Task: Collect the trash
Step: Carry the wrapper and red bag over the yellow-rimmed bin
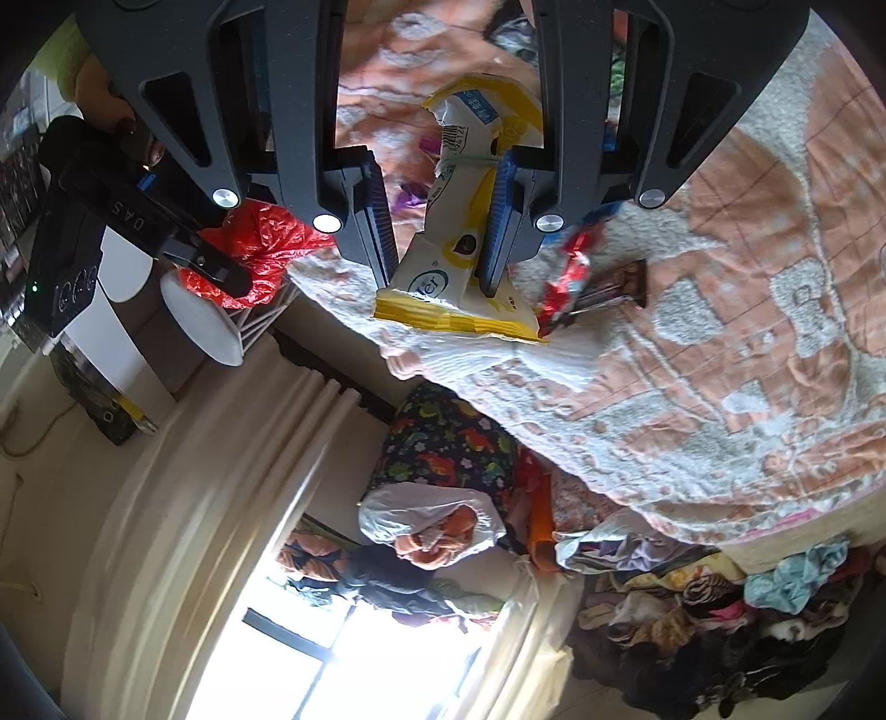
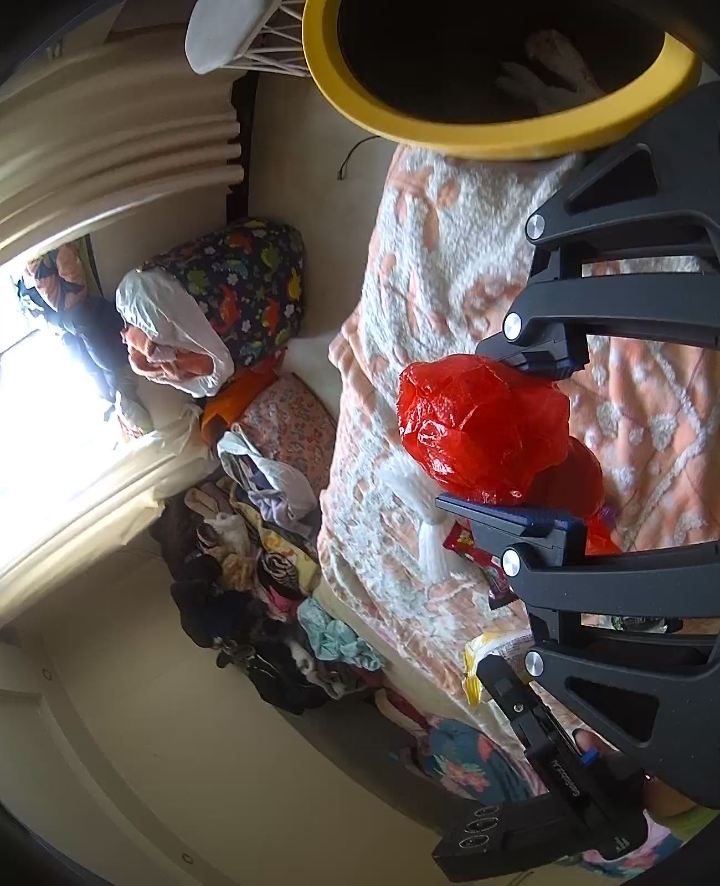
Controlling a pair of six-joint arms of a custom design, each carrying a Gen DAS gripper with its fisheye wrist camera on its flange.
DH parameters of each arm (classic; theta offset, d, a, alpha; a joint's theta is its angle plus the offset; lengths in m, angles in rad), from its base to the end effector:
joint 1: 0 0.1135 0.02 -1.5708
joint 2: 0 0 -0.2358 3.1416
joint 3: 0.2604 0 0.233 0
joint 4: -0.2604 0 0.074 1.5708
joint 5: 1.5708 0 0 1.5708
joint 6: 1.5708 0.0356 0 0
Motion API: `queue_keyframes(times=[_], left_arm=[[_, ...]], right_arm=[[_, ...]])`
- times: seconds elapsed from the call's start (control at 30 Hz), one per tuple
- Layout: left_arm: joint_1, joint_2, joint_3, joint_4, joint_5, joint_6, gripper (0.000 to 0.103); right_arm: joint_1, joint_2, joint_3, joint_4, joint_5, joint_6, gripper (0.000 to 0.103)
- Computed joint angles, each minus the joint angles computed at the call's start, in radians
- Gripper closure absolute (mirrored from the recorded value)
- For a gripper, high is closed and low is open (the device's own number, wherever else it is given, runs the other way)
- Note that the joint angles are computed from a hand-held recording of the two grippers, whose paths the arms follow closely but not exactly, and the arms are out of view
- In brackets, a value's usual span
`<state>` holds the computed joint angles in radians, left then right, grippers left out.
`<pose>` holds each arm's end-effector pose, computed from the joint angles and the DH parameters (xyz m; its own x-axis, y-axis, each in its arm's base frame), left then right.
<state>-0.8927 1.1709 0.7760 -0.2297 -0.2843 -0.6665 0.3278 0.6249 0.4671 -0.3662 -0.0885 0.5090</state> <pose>0.1626 -0.1860 0.2362 -0.6622 -0.1239 -0.7390 0.2486 0.8941 -0.3726 0.1460 0.0530 0.2205 -0.6052 0.3069 -0.7345 -0.1125 0.8805 0.4605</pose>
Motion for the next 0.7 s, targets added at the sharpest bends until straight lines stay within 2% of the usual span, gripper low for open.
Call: queue_keyframes(times=[0.1, 0.43, 0.7], left_arm=[[-0.029, 0.026, 0.027, -0.001, -0.016, 0.003, 0.080], [-0.107, 0.117, 0.110, 0.004, -0.045, 0.015, 0.080], [-0.168, 0.209, 0.192, 0.012, -0.060, 0.020, 0.080]], right_arm=[[-0.037, -0.050, -0.003, -0.038, -0.017, -0.005, 0.070], [-0.265, -0.185, -0.010, -0.145, -0.174, -0.066, 0.070], [-0.565, -0.240, -0.009, -0.227, -0.396, -0.157, 0.070]])
